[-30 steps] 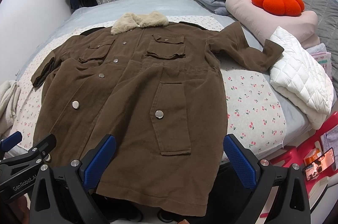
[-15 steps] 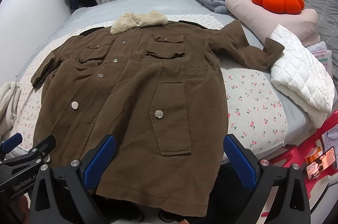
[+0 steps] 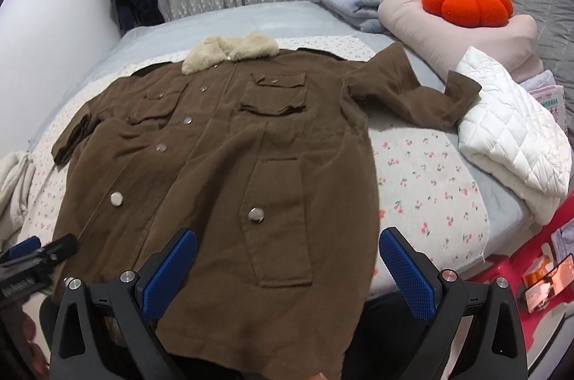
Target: Fold large clothes
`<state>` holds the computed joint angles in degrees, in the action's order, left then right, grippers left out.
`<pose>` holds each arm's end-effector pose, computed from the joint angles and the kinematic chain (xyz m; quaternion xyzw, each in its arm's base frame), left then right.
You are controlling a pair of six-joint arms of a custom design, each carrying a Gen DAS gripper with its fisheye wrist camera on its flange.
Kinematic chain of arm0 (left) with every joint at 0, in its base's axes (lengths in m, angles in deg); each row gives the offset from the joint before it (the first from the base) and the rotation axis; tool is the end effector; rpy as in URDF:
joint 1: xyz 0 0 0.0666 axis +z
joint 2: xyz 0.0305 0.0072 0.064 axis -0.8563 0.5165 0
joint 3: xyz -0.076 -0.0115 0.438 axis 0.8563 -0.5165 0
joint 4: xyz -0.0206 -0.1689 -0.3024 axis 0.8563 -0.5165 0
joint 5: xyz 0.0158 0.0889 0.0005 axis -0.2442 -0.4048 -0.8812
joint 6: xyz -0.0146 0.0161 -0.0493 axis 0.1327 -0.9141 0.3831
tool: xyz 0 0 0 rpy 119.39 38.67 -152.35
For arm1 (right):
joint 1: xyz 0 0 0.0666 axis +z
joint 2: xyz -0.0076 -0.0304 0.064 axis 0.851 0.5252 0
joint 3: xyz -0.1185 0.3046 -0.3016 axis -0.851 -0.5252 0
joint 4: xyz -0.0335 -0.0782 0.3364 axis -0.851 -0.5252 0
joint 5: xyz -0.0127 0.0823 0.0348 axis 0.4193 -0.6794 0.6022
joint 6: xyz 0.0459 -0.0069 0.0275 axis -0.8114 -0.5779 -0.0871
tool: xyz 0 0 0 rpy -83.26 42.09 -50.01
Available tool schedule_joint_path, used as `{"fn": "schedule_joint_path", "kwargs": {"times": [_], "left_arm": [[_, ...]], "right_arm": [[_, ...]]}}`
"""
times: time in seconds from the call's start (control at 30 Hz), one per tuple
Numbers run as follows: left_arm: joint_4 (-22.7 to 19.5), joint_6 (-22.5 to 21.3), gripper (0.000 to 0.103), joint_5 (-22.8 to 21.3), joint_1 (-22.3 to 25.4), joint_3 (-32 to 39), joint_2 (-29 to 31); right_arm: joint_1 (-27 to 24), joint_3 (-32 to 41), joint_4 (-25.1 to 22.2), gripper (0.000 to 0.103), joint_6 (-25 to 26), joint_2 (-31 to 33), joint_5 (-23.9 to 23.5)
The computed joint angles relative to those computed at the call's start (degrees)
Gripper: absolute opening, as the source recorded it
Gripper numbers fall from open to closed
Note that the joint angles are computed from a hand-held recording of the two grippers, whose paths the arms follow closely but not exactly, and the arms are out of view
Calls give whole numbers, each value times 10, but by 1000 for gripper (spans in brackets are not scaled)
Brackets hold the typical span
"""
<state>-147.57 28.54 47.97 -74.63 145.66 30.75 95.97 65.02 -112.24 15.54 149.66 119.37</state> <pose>0.5716 -0.1692 0.4235 0.1699 0.9477 -0.1324 0.2354 0.4260 0.3019 0.4392 0.2653 0.9006 -0.0614 0.3387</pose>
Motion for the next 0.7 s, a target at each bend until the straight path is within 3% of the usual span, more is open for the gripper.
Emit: {"fn": "schedule_joint_path", "kwargs": {"times": [0.17,0.23,0.33,0.5,0.6,0.63,0.7], "left_arm": [[-39,-12,103,55,43,73,43],[-58,-1,103,69,59,110,68],[-111,10,103,92,75,190,128],[-218,35,96,125,79,341,240],[-275,37,73,140,74,399,286],[-282,32,58,153,73,402,292],[-270,19,31,167,71,377,284]], "right_arm": [[-35,-76,93,103,21,-43,-64],[-52,-99,106,103,21,-52,-90],[-83,-147,145,103,19,-71,-136],[-138,-256,303,103,4,-109,-247],[-159,-283,340,101,-4,-101,-280],[-166,-294,360,100,-6,-97,-297],[-179,-313,400,80,-19,-89,-335]]}}
